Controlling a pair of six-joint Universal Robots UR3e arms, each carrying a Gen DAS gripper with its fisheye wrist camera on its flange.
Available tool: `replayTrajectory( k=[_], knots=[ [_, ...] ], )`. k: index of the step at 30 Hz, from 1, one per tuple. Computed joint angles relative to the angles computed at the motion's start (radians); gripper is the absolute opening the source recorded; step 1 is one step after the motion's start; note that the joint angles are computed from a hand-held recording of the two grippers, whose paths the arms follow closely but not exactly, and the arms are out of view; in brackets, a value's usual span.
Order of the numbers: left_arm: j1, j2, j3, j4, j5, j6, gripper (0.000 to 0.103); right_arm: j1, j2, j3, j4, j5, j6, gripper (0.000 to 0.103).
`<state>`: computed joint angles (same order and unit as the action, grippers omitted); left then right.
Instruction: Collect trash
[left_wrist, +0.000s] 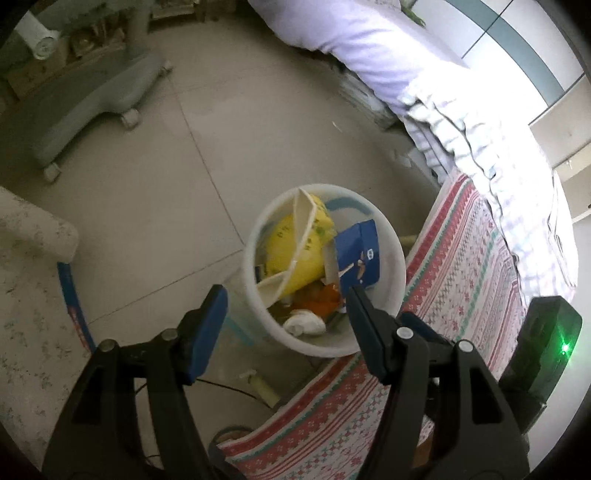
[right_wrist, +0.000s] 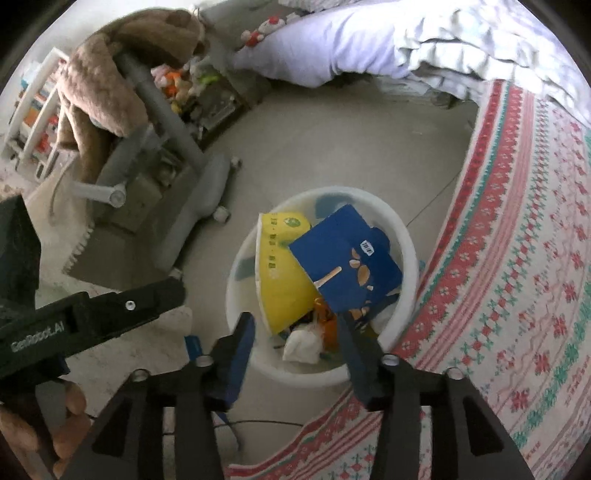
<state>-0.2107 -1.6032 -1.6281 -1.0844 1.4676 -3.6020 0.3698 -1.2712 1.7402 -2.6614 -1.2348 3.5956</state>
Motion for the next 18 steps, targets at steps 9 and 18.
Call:
replayTrajectory(
  k=[9,18],
  knots=[
    [-0.126,0.182,-0.049,-0.007,0.143,-0.016,0.069,-0.019,-0.390,0.248,0.086,-0.046,-0.029,0.056],
    [-0.555,0.301,-0.118,-0.056,0.498,-0.257,0.076,0.188,-0.866,0.341,0.310,-0.246,0.020,0.072]
  ],
)
